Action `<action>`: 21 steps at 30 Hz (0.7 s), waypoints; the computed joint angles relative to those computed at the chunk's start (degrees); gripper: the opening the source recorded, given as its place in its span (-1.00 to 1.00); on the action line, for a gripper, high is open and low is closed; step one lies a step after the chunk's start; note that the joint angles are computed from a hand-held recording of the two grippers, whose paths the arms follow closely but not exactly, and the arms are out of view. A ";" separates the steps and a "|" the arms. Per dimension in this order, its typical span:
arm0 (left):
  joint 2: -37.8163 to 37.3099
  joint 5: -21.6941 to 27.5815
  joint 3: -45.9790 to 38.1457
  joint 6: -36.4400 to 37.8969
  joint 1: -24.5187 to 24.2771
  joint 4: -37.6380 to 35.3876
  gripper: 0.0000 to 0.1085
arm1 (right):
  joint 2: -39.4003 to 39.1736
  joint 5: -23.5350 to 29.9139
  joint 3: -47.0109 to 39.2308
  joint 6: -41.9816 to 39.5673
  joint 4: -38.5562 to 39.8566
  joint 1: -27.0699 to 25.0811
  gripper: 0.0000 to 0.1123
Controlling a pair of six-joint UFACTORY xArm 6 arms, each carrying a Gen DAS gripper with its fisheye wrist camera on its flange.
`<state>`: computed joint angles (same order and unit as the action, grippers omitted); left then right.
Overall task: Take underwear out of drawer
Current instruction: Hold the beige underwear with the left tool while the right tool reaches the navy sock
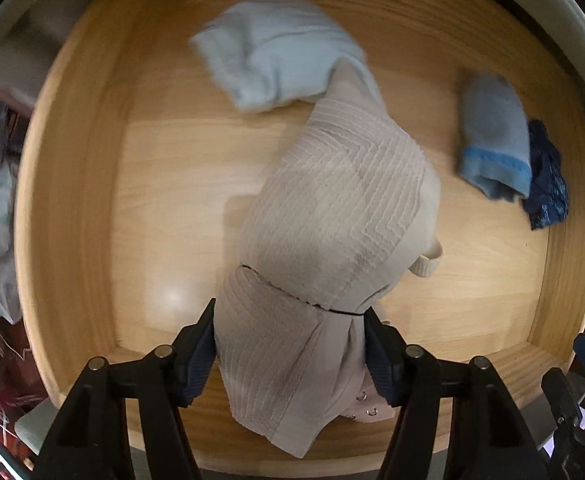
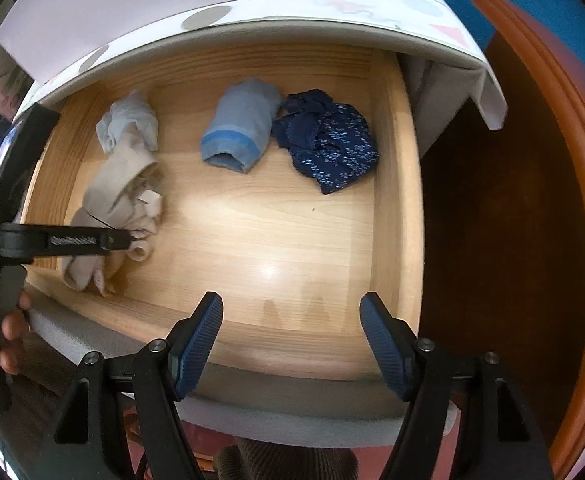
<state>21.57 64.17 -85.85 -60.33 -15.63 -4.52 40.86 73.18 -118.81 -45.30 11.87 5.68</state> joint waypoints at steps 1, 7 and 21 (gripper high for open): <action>-1.57 -1.09 2.59 -0.06 0.14 0.28 0.20 | -0.23 -0.18 0.38 -0.67 0.05 0.12 0.14; -6.15 -4.84 9.69 -1.39 0.94 0.83 0.19 | 0.54 -2.18 -0.49 -8.99 3.56 0.20 0.06; -7.19 -5.61 11.26 -3.67 -0.89 2.93 0.15 | 19.32 -1.41 -26.37 -15.57 -0.89 3.54 -0.12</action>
<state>14.38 58.56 -74.59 -64.00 -16.52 -1.59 60.17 71.77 -145.17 -60.87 10.98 9.22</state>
